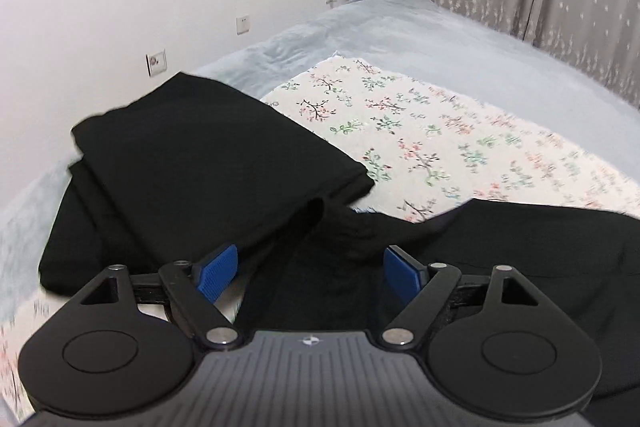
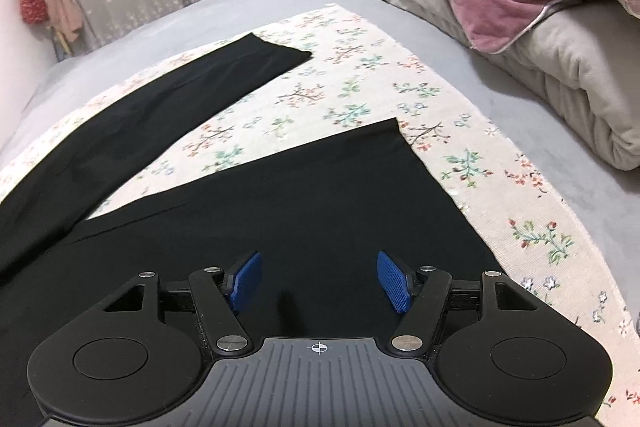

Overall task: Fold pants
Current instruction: 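Grasp the elastic waistband with the left tool while the right tool moves to the hem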

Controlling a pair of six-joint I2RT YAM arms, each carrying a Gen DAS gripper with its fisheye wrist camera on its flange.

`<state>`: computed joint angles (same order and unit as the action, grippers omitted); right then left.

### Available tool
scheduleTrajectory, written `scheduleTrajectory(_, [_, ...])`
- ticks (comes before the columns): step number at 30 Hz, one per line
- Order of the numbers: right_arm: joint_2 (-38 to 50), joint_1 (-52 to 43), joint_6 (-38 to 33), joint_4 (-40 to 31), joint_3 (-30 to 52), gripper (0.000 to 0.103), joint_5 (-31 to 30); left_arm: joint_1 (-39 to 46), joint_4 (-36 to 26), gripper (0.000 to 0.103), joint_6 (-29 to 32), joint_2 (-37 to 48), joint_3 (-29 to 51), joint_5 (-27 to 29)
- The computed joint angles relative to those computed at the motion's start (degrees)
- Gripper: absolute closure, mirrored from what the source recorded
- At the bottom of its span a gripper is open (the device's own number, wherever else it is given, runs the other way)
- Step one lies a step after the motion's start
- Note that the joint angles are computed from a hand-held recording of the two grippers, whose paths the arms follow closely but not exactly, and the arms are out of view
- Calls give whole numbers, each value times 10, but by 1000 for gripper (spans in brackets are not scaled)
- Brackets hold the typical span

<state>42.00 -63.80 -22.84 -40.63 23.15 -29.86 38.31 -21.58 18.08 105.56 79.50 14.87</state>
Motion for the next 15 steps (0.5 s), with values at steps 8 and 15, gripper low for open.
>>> scheduleTrajectory(8, [-1,70,34,27,-7,39,19,-55,123,39,98,74,-18,-78])
scheduleTrajectory(15, [172,161,125,160,67,39,41,-44,112,68,106,110,15,-66])
